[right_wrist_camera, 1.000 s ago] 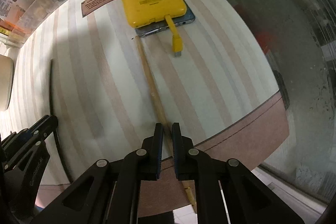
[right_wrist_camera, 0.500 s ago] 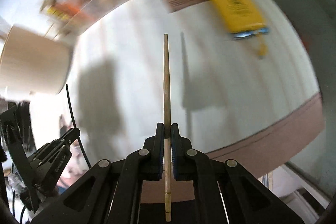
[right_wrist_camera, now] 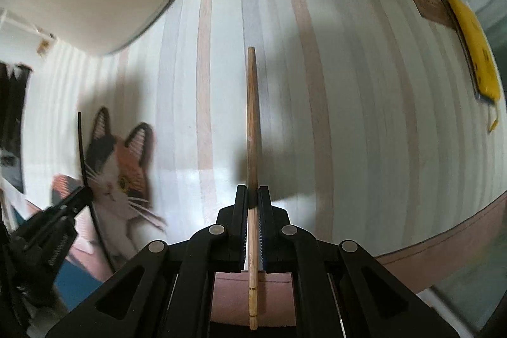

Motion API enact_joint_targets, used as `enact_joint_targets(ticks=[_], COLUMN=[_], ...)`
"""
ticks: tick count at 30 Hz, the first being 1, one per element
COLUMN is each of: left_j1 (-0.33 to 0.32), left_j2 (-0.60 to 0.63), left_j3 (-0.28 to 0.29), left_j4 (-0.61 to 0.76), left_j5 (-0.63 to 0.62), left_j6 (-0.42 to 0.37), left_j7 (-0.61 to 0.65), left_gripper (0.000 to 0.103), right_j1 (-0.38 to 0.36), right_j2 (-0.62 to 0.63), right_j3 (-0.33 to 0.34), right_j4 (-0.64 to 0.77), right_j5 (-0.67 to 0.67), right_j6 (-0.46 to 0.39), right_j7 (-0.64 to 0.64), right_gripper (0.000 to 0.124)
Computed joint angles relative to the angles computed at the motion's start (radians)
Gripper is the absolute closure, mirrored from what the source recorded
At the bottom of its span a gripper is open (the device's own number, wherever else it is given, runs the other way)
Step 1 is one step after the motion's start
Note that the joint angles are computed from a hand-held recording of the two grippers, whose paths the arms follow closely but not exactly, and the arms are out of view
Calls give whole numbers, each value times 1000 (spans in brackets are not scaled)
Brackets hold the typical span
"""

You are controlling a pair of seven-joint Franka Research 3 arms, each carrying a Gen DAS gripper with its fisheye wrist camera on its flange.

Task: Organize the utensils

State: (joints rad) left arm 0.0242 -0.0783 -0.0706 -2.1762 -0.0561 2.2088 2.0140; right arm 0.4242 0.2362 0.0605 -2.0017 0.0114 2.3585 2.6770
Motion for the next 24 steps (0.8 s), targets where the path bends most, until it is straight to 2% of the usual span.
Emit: enact_joint_targets(ticks=[4,5,9,10,13,18,21,23,24], left_j1=[0,-21,-39,-37,-27,-29,-35,-38,-45], left_j2=[17,33,65,77,114,123,167,177,181], left_j3=[0,-27,-43,-41,-36,-49,-56,-66,-71], left_j4=[27,41,57,73,129,145,186,214,219], left_j5=[5,17,80,68,32,54,53,26,34], left_j6=[-11,-7,24,13,-27,-19,-12,-28,-23], left_j7=[11,-45,-140,-141,-131,-136,-140,-136,-148], left_gripper=[94,92,60,55,51,51,55,71,83], right_j1=[-11,-14,-29,-32,-30,-8,1,3,5], right_j2=[26,30,68,88,122,203,240,251,256], right_j3=[1,0,-8,-13,-21,-36,-42,-46,-50], right_j4=[36,43,97,124,174,298,364,383,393], right_j5=[19,27,55,53,49,10,6,2,-6], right_j6=[-46,-53,-83,-96,-121,-207,-241,-250,-264], right_j7=[-37,-44,-79,-85,-92,-86,-71,-72,-73], right_gripper=[116,116,108,106,98,98,98,99,104])
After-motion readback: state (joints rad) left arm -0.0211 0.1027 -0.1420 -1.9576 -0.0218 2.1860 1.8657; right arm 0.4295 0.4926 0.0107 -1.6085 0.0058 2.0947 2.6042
